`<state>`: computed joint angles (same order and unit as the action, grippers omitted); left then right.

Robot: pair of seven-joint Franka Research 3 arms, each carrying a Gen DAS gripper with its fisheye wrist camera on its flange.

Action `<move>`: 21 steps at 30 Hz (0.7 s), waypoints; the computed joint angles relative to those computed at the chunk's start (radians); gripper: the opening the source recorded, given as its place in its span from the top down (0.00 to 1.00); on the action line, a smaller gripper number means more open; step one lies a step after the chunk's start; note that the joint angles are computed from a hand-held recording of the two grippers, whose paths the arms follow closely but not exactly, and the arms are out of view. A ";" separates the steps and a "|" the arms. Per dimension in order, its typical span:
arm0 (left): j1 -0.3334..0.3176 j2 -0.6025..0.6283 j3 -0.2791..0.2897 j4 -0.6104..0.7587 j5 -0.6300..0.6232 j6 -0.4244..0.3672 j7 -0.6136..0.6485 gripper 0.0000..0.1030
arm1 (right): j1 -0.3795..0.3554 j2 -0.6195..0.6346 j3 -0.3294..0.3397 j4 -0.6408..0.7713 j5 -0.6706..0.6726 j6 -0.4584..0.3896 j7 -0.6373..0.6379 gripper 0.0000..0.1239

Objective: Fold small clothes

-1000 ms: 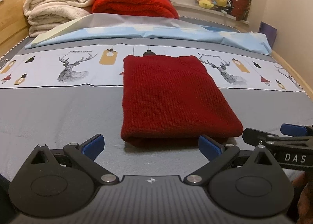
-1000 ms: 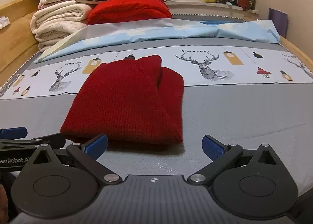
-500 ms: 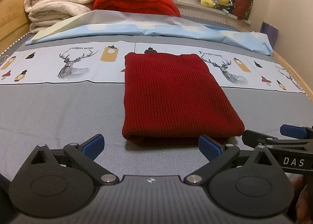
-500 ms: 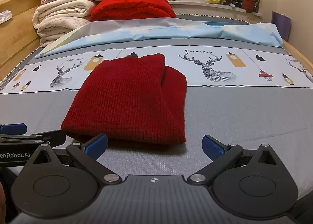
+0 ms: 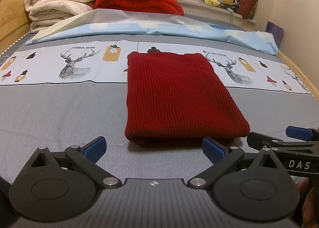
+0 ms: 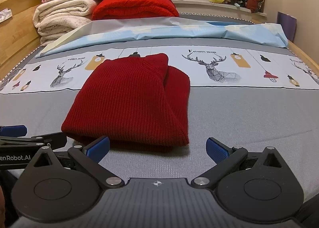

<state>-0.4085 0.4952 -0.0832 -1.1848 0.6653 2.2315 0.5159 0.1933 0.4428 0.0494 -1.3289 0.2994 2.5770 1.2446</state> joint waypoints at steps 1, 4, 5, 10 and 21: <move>0.000 0.000 0.000 -0.001 0.000 0.000 0.000 0.01 | 0.000 -0.001 0.000 -0.001 0.000 0.000 -0.001 0.18; -0.001 -0.001 0.000 -0.004 0.001 0.000 -0.001 0.01 | 0.001 -0.002 -0.001 -0.004 -0.001 0.001 -0.001 0.18; -0.001 0.000 0.000 -0.002 0.000 -0.001 -0.001 0.01 | 0.001 -0.002 -0.001 -0.004 -0.001 0.001 0.000 0.18; 0.000 -0.002 -0.001 -0.007 -0.001 0.001 -0.001 0.01 | 0.001 -0.002 -0.002 -0.004 -0.003 0.001 -0.001 0.18; 0.000 0.000 -0.001 -0.005 -0.004 -0.003 0.001 0.01 | 0.001 0.000 -0.002 -0.004 -0.006 -0.002 -0.003 0.18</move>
<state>-0.4081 0.4956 -0.0842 -1.1896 0.6614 2.2290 0.5172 0.1941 0.4425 0.0469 -1.3333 0.2935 2.5747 1.2417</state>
